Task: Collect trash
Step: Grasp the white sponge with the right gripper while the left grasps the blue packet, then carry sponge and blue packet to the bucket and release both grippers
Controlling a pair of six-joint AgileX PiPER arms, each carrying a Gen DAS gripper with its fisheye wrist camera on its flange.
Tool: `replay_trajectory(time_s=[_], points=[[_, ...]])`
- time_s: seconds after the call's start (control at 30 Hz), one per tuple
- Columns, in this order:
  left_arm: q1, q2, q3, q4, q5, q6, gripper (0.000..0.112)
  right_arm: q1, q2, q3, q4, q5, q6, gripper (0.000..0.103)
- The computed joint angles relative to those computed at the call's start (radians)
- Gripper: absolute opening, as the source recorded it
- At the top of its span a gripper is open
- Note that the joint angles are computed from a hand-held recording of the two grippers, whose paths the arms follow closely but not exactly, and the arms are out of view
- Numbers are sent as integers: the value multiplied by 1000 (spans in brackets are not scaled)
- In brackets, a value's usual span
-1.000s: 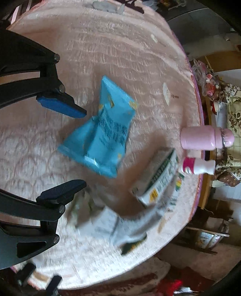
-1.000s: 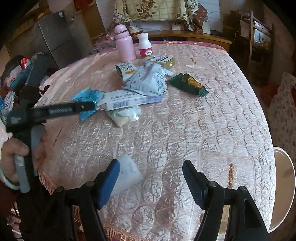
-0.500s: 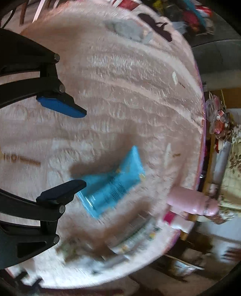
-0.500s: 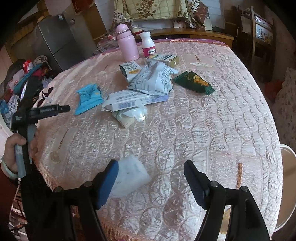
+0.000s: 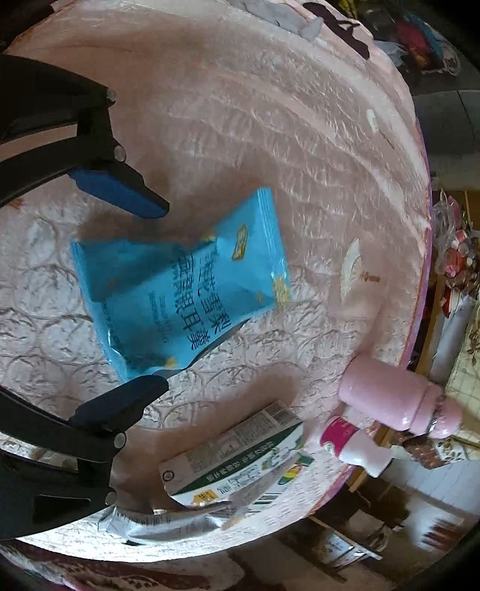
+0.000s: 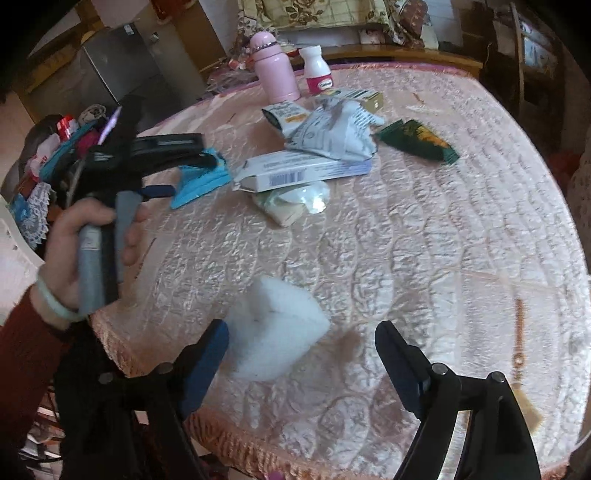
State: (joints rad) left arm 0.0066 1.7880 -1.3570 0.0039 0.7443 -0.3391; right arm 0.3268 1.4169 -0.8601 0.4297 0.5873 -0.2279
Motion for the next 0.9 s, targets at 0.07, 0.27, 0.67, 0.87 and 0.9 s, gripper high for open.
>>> replay_trajectory(time_s=[0.07,0.27,0.67,0.87,0.9], points=[[-6,-6,11,19,-22,-6,65,-16,21,-2,101,8,-81,84],[15,-71,78,-32,-50,96,58,4,76,-5,297,4,-279,38],[-85,-307,132,-81,12,194,58,-65,-60,-22,117,-5,-158,38],[-274,-337,97,9,29,92,58,-191,-120,-25,26,39,-108,38],[-308,-332,84,22,33,78,58,-213,-128,-19,21,41,-112,38]])
